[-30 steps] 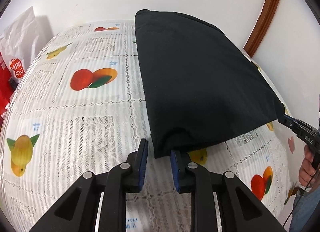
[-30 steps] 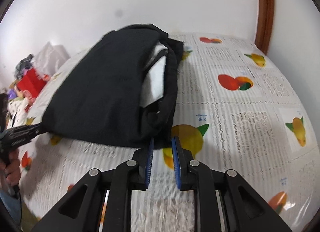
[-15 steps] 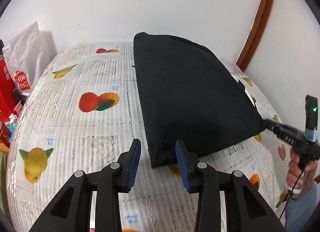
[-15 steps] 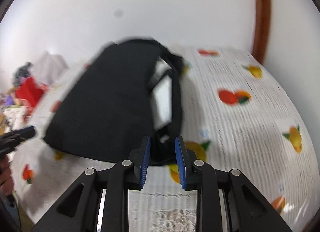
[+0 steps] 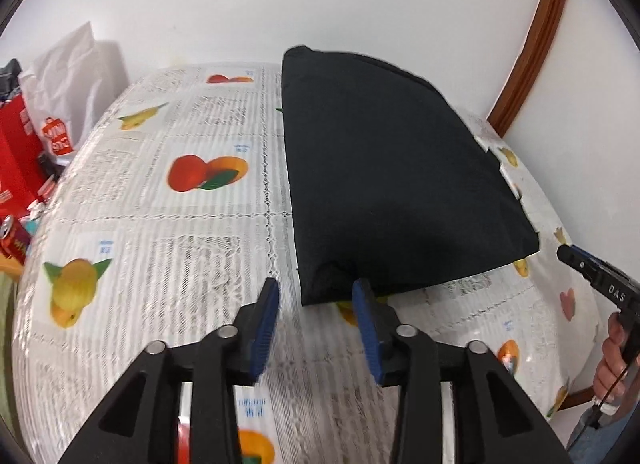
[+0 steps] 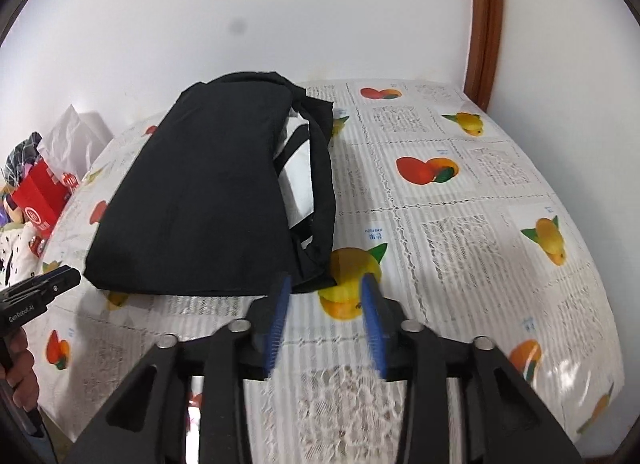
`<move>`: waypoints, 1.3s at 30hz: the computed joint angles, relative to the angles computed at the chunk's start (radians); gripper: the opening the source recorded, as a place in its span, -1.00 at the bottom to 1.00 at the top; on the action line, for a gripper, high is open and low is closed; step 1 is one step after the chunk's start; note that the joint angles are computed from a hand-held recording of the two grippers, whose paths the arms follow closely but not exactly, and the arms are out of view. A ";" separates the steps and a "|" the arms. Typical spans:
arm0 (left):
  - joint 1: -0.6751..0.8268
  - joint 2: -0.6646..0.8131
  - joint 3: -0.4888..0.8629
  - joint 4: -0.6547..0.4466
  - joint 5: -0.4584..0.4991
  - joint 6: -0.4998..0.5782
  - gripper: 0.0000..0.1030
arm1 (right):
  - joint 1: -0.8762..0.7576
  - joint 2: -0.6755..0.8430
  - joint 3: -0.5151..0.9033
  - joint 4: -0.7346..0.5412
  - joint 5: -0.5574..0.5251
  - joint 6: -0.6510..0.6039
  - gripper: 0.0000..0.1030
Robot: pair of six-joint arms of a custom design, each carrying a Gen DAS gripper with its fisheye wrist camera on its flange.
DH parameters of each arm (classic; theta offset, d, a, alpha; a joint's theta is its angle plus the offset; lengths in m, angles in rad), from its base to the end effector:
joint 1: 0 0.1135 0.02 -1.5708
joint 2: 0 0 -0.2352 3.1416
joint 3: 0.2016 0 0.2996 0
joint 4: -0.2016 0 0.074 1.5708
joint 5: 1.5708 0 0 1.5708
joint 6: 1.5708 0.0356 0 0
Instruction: Fold large clothes
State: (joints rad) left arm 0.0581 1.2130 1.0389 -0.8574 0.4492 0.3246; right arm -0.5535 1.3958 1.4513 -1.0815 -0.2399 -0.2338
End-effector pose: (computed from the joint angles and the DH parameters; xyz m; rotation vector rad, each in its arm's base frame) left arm 0.2920 0.0015 0.2510 0.4885 2.4564 -0.4292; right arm 0.2810 -0.1637 0.3284 0.3211 2.5310 0.0106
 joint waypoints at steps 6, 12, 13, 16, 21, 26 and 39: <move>0.066 -0.213 -0.046 -0.083 0.018 0.015 0.26 | 0.014 -0.126 0.012 -0.078 0.043 0.018 0.25; 0.116 -0.408 -0.083 -0.191 0.015 0.086 0.47 | 0.001 -0.289 0.003 -0.163 0.072 0.008 0.44; 0.136 -0.438 -0.084 -0.220 0.032 0.101 0.52 | -0.010 -0.314 0.004 -0.179 0.067 0.000 0.56; 0.170 -0.496 -0.085 -0.277 0.060 0.114 0.62 | -0.065 -0.377 0.003 -0.215 0.024 -0.027 0.76; 0.266 -0.593 -0.092 -0.374 0.117 0.176 0.68 | -0.174 -0.451 0.021 -0.285 -0.057 -0.107 0.90; 0.381 -0.646 -0.074 -0.464 0.183 0.266 0.77 | -0.270 -0.502 0.055 -0.344 -0.102 -0.167 0.99; 0.502 -0.689 -0.041 -0.562 0.260 0.363 0.81 | -0.412 -0.525 0.089 -0.402 -0.212 -0.259 0.99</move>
State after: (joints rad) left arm 0.5598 0.5245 0.9981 -1.4190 0.7097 0.6875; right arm -0.9657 0.8705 1.5408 -1.4836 -0.4522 -0.4928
